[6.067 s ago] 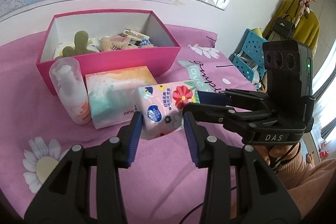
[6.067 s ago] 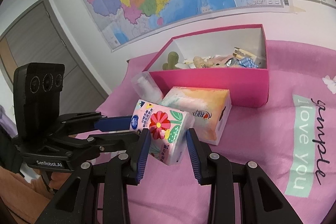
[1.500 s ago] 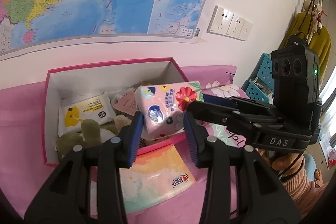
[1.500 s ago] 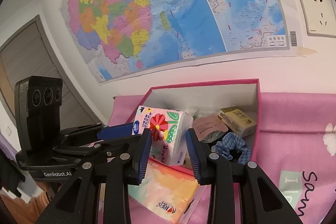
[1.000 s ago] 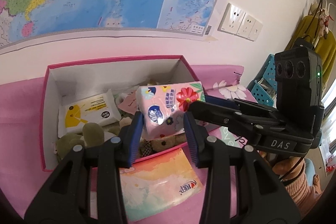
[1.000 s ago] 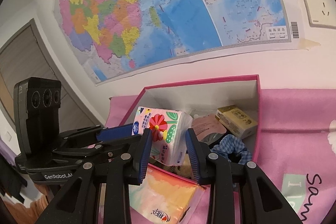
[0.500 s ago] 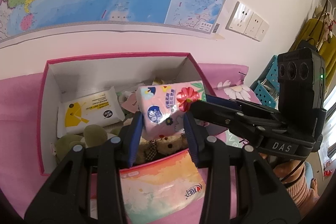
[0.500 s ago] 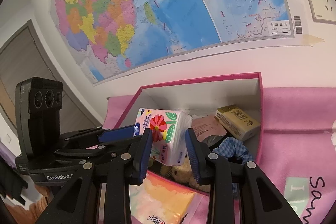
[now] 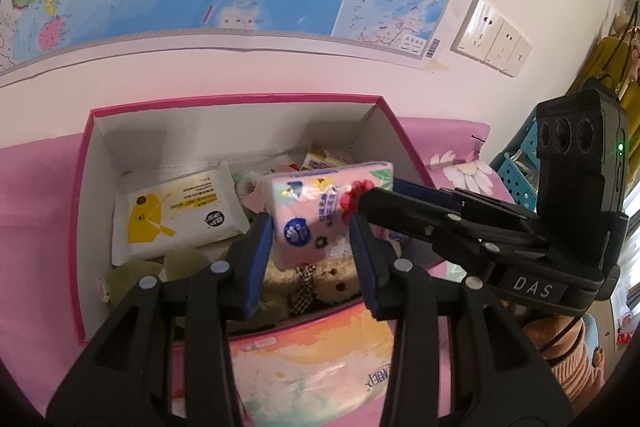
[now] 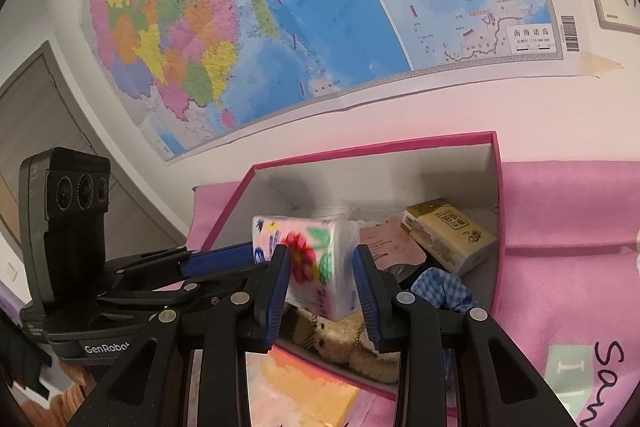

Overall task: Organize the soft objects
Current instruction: 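Open the right gripper to release the tissue pack onto the teddy bear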

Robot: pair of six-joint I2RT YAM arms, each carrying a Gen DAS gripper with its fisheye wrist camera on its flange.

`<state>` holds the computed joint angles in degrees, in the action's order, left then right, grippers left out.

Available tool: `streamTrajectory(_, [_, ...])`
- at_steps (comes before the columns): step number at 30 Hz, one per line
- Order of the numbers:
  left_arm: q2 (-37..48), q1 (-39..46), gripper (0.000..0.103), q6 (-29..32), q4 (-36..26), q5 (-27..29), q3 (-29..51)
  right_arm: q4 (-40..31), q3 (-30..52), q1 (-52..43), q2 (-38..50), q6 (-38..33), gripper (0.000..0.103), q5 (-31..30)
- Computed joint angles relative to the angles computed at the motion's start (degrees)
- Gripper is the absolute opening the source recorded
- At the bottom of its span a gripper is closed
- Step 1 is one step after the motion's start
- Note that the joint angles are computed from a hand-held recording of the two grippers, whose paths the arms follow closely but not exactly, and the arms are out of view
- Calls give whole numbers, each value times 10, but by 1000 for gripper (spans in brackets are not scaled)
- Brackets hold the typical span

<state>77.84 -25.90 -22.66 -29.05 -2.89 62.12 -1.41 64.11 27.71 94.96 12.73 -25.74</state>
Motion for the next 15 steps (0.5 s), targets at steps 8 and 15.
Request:
streamTrajectory(8, [1,-4,64,-12,-6,-47,-5,2,16,6,21,11,37,29])
streamTrajectory(15, [-94,-56,95,-19,2,-134,-70,27,-42,10,-31,2,56,70])
